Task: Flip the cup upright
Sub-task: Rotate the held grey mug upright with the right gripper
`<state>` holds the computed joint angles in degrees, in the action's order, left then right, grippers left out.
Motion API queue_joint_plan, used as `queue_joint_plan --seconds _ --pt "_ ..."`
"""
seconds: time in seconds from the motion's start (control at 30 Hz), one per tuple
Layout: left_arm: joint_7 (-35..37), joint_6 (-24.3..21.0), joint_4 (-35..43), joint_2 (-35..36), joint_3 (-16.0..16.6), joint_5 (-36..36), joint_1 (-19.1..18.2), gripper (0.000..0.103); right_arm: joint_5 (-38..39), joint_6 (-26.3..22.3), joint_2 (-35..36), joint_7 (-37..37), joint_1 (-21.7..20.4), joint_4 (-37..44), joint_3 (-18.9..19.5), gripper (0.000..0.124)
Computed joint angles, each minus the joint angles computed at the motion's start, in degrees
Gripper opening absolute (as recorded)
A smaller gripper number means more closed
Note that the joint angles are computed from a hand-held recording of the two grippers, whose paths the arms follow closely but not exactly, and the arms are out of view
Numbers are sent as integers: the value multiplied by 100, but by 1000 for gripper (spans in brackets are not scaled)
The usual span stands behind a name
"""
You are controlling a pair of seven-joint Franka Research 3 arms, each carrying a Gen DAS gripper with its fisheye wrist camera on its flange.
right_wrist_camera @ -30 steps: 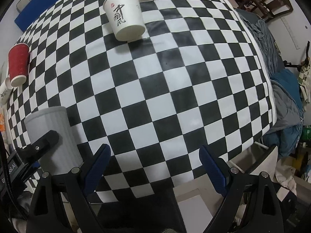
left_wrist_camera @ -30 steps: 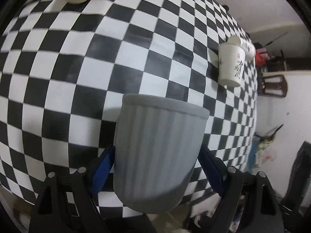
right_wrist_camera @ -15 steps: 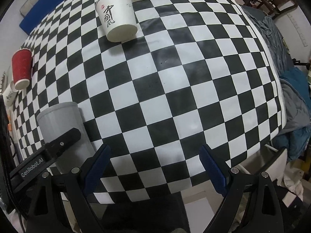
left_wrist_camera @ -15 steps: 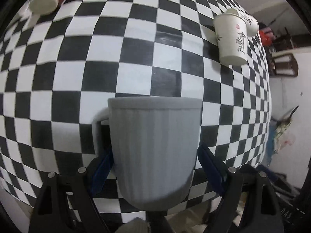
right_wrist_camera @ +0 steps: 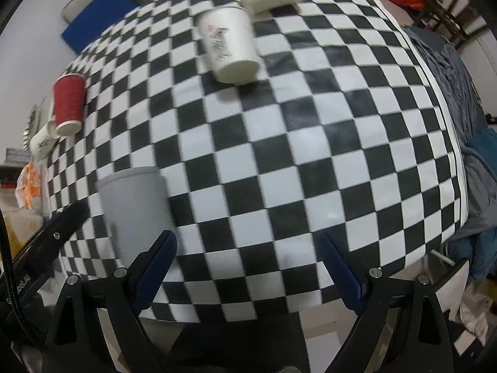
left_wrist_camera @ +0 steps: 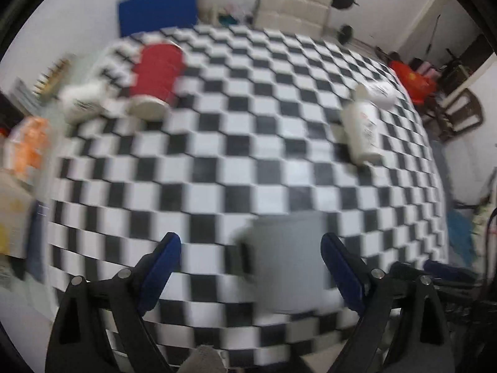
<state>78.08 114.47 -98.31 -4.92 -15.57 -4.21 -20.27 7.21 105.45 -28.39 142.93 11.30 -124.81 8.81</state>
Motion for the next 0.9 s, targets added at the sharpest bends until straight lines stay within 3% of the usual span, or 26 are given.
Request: queue_joint_plan --seconds 0.1,0.27,0.5,0.73,0.83,0.9 --pt "-135 156 -284 -206 6 648 86 92 45 0 296 -169 106 334 29 94" --pt "-301 5 -526 -251 75 916 202 92 122 21 1047 -449 343 1004 54 94" --pt "-541 -65 -759 -214 152 1029 342 92 406 14 2022 -1021 625 1639 -119 94" --pt "-517 -275 -769 -76 197 896 412 92 1172 -282 2897 -1764 654 2037 -356 93" --pt "-462 -295 -775 -23 193 844 420 92 1280 -358 3042 -1856 644 2032 -387 84" --pt "-436 -299 -773 9 192 801 423 92 1334 -249 2991 -1870 645 1935 -394 84"
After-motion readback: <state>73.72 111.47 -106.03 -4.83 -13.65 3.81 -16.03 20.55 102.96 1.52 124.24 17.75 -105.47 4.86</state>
